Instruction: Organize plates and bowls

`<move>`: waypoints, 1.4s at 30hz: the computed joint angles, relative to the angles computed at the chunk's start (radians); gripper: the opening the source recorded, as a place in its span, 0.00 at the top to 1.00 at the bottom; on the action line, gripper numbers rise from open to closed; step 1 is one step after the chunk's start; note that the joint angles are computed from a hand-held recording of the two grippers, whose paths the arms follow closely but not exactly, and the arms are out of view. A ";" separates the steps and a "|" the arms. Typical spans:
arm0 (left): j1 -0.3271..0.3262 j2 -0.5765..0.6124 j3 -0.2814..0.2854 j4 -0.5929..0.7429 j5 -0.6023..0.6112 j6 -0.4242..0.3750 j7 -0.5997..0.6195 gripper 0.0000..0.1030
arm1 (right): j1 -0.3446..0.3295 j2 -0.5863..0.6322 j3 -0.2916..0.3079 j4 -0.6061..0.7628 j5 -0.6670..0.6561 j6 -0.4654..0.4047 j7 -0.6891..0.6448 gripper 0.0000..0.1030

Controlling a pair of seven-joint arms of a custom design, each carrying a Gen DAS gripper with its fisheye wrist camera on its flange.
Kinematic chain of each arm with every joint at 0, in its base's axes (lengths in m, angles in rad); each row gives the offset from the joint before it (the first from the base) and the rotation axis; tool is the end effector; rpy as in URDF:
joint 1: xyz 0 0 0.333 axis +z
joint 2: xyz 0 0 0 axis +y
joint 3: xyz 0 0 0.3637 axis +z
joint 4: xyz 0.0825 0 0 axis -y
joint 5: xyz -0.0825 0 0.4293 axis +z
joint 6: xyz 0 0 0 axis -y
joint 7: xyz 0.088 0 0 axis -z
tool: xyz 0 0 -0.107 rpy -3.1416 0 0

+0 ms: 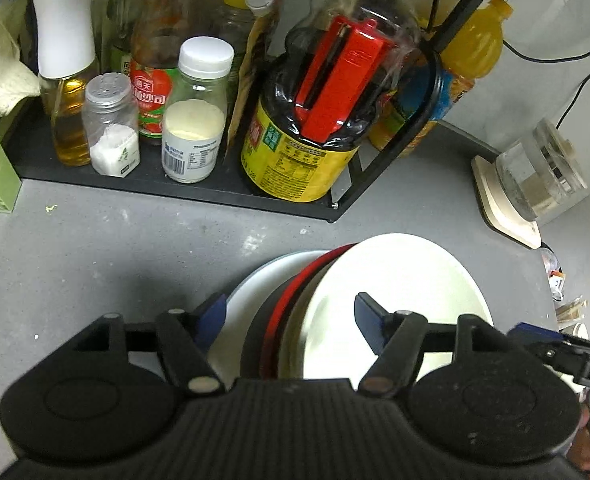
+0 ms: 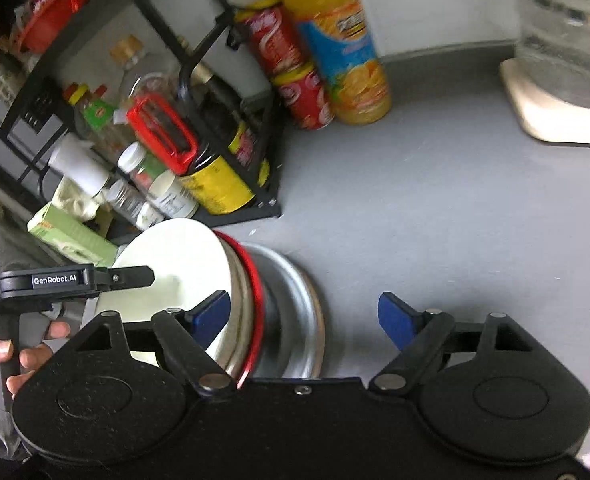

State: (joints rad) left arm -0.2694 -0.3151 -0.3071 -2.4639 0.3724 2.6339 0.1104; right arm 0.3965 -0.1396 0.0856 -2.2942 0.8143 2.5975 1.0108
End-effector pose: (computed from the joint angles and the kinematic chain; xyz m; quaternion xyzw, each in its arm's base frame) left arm 0.4104 -0.2852 0.4755 -0.8470 0.4517 -0.2552 0.1157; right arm 0.4994 0.2464 0.4726 -0.7918 0.5093 0.0334 0.3354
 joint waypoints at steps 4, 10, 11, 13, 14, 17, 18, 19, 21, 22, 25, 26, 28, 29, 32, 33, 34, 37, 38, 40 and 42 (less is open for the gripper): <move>0.008 -0.007 -0.022 0.009 0.050 0.001 -0.007 0.23 | 0.005 -0.073 -0.001 -0.085 0.027 0.093 0.014 0.16; -0.031 -0.032 -0.014 0.013 0.032 -0.031 0.037 0.16 | -0.003 -0.202 0.013 -0.216 -0.036 0.199 0.177 0.08; -0.032 -0.040 -0.015 0.007 0.035 -0.019 0.042 0.16 | 0.005 -0.228 0.010 -0.242 -0.044 0.224 0.191 0.05; -0.030 -0.052 -0.026 0.010 0.047 -0.030 0.048 0.16 | -0.006 -0.265 0.024 -0.279 -0.098 0.251 0.260 0.00; -0.031 -0.057 -0.031 0.011 0.049 -0.037 0.047 0.16 | -0.017 -0.289 0.033 -0.299 -0.129 0.257 0.304 0.00; -0.045 -0.070 -0.037 0.011 0.042 -0.037 0.057 0.14 | -0.020 -0.357 0.033 -0.350 -0.185 0.269 0.392 0.00; -0.049 -0.072 -0.042 0.014 0.043 -0.044 0.061 0.14 | -0.026 -0.378 0.038 -0.365 -0.208 0.274 0.421 0.00; -0.051 -0.074 -0.050 0.018 0.047 -0.054 0.060 0.14 | -0.037 -0.400 0.047 -0.380 -0.232 0.276 0.453 0.00; -0.054 -0.082 -0.068 0.025 0.061 -0.074 0.046 0.14 | -0.056 -0.447 0.062 -0.407 -0.275 0.274 0.514 0.00; -0.059 -0.084 -0.071 0.028 0.062 -0.083 0.046 0.13 | -0.064 -0.471 0.066 -0.420 -0.294 0.271 0.539 0.00; -0.080 -0.095 -0.077 0.038 0.059 -0.103 0.052 0.10 | -0.081 -0.542 0.074 -0.450 -0.343 0.249 0.616 0.00; -0.085 -0.099 -0.082 0.040 0.065 -0.110 0.055 0.09 | -0.088 -0.571 0.079 -0.463 -0.359 0.243 0.642 0.00; -0.096 -0.108 -0.092 0.047 0.076 -0.130 0.064 0.09 | -0.107 -0.616 0.094 -0.483 -0.396 0.230 0.692 0.00; -0.103 -0.114 -0.095 0.049 0.076 -0.137 0.068 0.09 | -0.119 -0.642 0.103 -0.494 -0.415 0.223 0.717 0.00; -0.122 -0.136 -0.101 0.049 0.070 -0.153 0.072 0.08 | -0.133 -0.713 0.117 -0.526 -0.459 0.204 0.779 0.00; -0.127 -0.144 -0.105 0.050 0.071 -0.161 0.071 0.08 | -0.134 -0.732 0.119 -0.534 -0.471 0.200 0.794 0.00; -0.132 -0.153 -0.110 0.050 0.073 -0.170 0.073 0.08 | -0.137 -0.757 0.125 -0.545 -0.484 0.194 0.810 0.00; -0.148 -0.177 -0.122 0.055 0.081 -0.203 0.092 0.04 | -0.144 -0.815 0.140 -0.564 -0.521 0.173 0.854 0.00; -0.153 -0.186 -0.125 0.053 0.082 -0.208 0.094 0.03 | -0.148 -0.840 0.148 -0.571 -0.535 0.165 0.868 0.00; -0.164 -0.203 -0.130 0.049 0.081 -0.218 0.099 0.02 | -0.158 -0.881 0.163 -0.585 -0.562 0.151 0.893 0.00; -0.173 -0.214 -0.135 0.047 0.079 -0.233 0.106 0.01 | -0.170 -0.927 0.179 -0.595 -0.590 0.120 0.921 0.00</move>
State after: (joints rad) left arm -0.4426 -0.5296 -0.4423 -2.4168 0.4512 2.4005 0.2167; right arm 0.2261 -1.0663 0.2641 -2.8894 0.2239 2.7176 1.9319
